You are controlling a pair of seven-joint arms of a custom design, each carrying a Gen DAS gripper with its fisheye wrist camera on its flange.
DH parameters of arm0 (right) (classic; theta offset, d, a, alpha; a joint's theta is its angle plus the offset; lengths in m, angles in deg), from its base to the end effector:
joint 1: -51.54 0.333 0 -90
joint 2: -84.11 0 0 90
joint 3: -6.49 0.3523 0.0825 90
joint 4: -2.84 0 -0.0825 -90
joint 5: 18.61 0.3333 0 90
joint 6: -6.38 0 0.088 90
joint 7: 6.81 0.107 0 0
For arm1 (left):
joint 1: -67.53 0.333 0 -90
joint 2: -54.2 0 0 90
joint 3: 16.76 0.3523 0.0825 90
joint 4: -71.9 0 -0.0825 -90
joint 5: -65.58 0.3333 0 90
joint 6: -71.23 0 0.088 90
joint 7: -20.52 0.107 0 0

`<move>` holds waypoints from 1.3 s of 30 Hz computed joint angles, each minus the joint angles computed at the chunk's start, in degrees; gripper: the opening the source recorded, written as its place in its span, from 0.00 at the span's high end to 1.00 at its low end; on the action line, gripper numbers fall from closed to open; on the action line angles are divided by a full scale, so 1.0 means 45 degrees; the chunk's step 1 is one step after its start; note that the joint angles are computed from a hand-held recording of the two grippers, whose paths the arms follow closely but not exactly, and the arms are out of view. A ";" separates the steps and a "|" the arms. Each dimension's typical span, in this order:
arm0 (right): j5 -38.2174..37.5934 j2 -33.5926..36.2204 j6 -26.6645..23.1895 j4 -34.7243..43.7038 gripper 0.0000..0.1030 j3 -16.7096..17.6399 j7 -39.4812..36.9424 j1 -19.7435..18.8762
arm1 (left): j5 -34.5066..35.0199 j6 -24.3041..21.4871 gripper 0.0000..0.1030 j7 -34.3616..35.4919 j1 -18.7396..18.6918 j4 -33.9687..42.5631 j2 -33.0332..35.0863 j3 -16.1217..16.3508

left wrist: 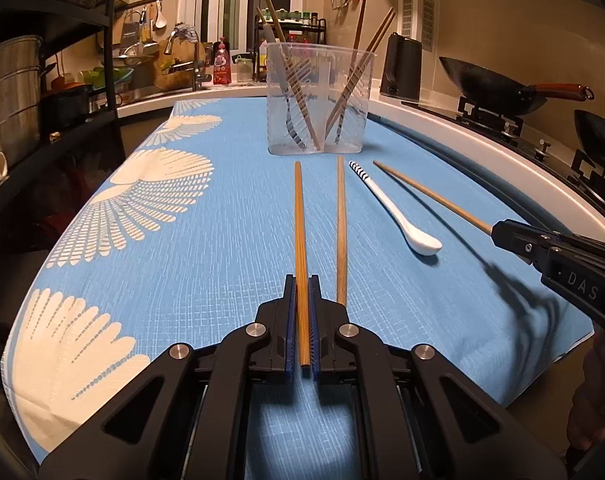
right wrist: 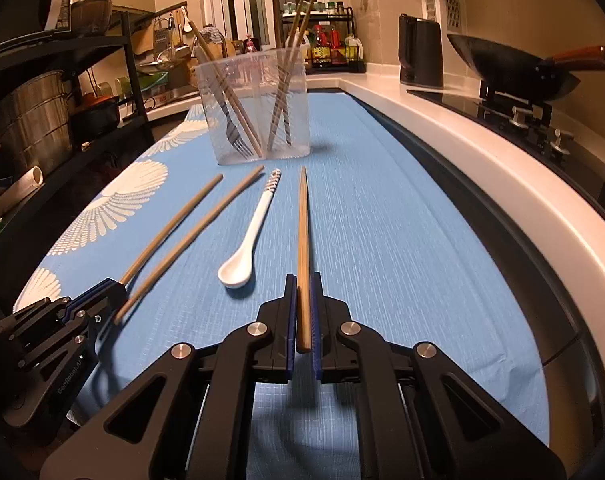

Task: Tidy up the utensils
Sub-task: 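Lift both chopsticks and carry them toward the clear container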

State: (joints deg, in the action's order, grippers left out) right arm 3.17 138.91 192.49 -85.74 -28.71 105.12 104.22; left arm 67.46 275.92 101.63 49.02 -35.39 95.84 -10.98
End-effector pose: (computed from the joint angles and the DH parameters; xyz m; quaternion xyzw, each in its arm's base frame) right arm 0.6608 0.3340 0.3205 -0.6198 0.6340 -0.2916 0.3589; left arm 0.6551 -0.1684 0.3126 -0.5710 0.6739 -0.3735 0.2834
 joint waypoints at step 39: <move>0.0650 -0.1325 -0.0116 0.2741 0.94 0.0008 -0.2337 -0.1145 | 0.4395 -0.3321 0.94 -0.1315 0.4522 0.4428 -0.0550 -0.4594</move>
State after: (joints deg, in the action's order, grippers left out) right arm 6.09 132.95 191.97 -73.40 -28.67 94.60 99.06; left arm 87.24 260.98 95.71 69.37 -15.46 93.37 -31.65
